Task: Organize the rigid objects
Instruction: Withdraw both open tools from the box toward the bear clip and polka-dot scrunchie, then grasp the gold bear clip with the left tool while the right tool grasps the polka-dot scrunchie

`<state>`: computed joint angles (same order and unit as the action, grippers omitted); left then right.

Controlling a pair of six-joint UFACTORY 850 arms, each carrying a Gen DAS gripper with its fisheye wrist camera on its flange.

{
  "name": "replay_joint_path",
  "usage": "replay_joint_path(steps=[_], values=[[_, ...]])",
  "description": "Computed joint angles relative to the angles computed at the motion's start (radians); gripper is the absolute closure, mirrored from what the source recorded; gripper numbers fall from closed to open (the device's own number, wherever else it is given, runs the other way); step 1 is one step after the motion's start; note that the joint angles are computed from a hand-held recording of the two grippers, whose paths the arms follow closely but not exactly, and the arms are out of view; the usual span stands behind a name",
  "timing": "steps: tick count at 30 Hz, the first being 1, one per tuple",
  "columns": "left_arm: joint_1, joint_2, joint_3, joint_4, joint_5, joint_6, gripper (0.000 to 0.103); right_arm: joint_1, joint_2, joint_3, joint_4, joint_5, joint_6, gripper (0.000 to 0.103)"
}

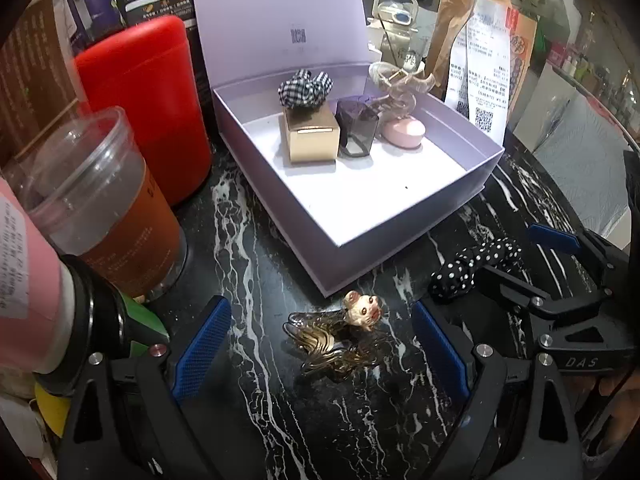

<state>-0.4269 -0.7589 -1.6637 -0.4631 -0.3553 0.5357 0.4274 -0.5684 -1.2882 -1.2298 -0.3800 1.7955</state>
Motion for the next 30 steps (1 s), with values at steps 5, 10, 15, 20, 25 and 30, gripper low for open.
replay_joint_path(steps=[5, 10, 15, 20, 25, 30], values=[[0.010, -0.018, -0.018, -0.051, -0.039, 0.033, 0.010, -0.015, -0.018, -0.014, 0.046, 0.035, -0.037, 0.000], [0.008, -0.037, -0.042, -0.005, -0.058, -0.014, 0.011, -0.024, -0.035, -0.027, 0.099, 0.063, -0.096, 0.000], [0.004, -0.054, -0.059, 0.023, -0.073, -0.035, 0.011, -0.029, -0.052, -0.047, 0.150, 0.072, -0.157, 0.000], [0.004, -0.057, -0.058, 0.003, -0.064, 0.003, 0.011, -0.018, -0.074, -0.076, 0.184, 0.013, -0.215, 0.000], [0.002, -0.062, -0.063, 0.022, -0.055, -0.004, 0.025, -0.005, -0.094, -0.104, 0.204, -0.047, -0.247, 0.000], [0.000, -0.054, -0.045, -0.021, -0.034, 0.053, 0.040, -0.005, -0.092, -0.102, 0.191, -0.054, -0.221, 0.001]])
